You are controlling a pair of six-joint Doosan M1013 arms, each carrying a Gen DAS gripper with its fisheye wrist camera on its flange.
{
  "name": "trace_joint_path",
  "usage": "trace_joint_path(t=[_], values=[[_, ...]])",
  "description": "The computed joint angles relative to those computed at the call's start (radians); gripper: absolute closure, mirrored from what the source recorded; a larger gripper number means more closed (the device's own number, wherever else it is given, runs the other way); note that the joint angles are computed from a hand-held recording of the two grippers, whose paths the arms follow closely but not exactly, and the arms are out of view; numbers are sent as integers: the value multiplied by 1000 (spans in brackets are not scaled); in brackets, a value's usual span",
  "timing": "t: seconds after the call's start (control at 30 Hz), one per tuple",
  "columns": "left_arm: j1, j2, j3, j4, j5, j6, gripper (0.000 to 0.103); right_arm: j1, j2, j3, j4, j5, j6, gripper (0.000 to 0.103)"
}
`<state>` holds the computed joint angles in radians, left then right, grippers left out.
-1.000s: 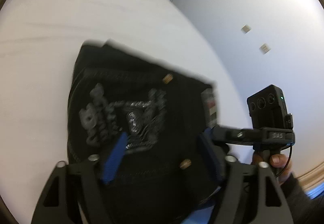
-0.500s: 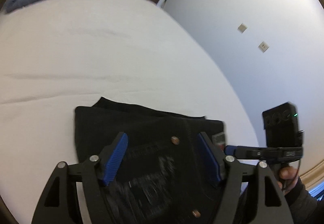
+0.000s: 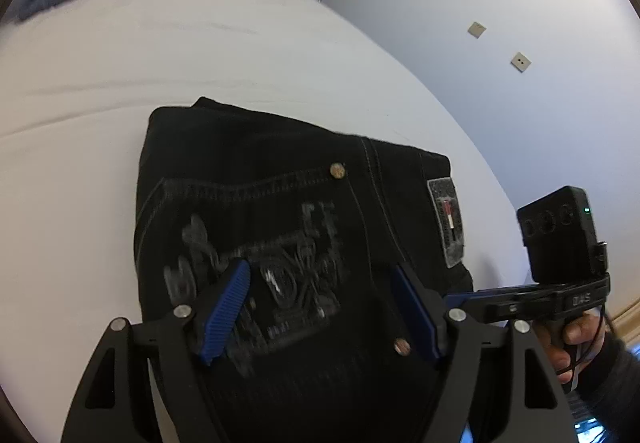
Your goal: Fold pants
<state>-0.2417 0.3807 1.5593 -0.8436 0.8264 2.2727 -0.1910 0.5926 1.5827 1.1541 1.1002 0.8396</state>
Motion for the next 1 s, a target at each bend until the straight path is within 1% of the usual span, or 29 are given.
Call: trace_joint_path(t=[0.07,0.17,0.23,0.27,0.3,0.33,0.37,0.4,0.43,0.47,0.5,0.53,0.57,0.6,0.63,0.67,0.7,0.73,0.77,0.8,0.83,0.87,0.9,0.93,1.0], values=[[-9,-22,27,13,-23,5,28,-4,-17,36,52,-15,-19,77],[-17,-57,52,61,-39,-21,28,-13,-65,84,47,-43,-9,77],[-20,-93,74,118,-93,-77,28,-7,-108,104,12,-91,-19,77],[-20,-111,86,127,-126,-83,22,-7,-129,111,-22,-122,-19,76],[-21,-134,106,112,-187,-75,5,-8,-150,119,-67,-163,-20,69],[-16,-153,131,79,-246,-55,0,1,-167,121,-114,-216,1,58],[-15,-166,147,27,-309,-32,0,11,-181,124,-159,-281,38,33],[-12,-172,155,-21,-353,-22,0,5,-183,119,-164,-300,34,20],[-3,-169,151,-17,-358,-54,0,2,-183,117,-140,-312,17,19],[8,-163,138,37,-337,-127,0,-5,-180,106,-141,-304,18,19],[12,-152,114,142,-309,-248,0,0,-177,92,-181,-314,56,19],[16,-142,96,211,-289,-327,0,7,-175,76,-240,-331,100,19],[25,-128,79,236,-256,-370,0,7,-170,61,-279,-326,126,19],[46,-99,49,219,-178,-384,0,5,-154,37,-308,-303,153,19],[57,-69,15,211,-98,-407,0,-4,-126,1,-326,-257,186,19],[72,-22,-34,196,17,-432,0,-15,-102,-20,-315,-221,205,21],[75,5,-67,211,79,-452,0,-12,-73,-47,-318,-202,259,21],[71,28,-95,244,118,-467,0,-10,-48,-70,-333,-186,311,22],[66,51,-125,263,161,-465,0,-10,-33,-84,-340,-175,333,29],[65,61,-133,254,187,-448,0,-9,-18,-95,-343,-166,348,37],[62,73,-149,258,217,-443,0,-6,-8,-106,-347,-160,353,40],[52,85,-167,293,246,-453,0,-2,2,-116,-346,-153,346,46],[36,99,-193,359,276,-471,0,1,10,-123,-344,-145,342,51],[26,103,-204,394,286,-472,0,7,20,-136,-356,-141,350,53],[10,111,-222,445,305,-468,1,16,36,-156,-378,-138,366,66]])
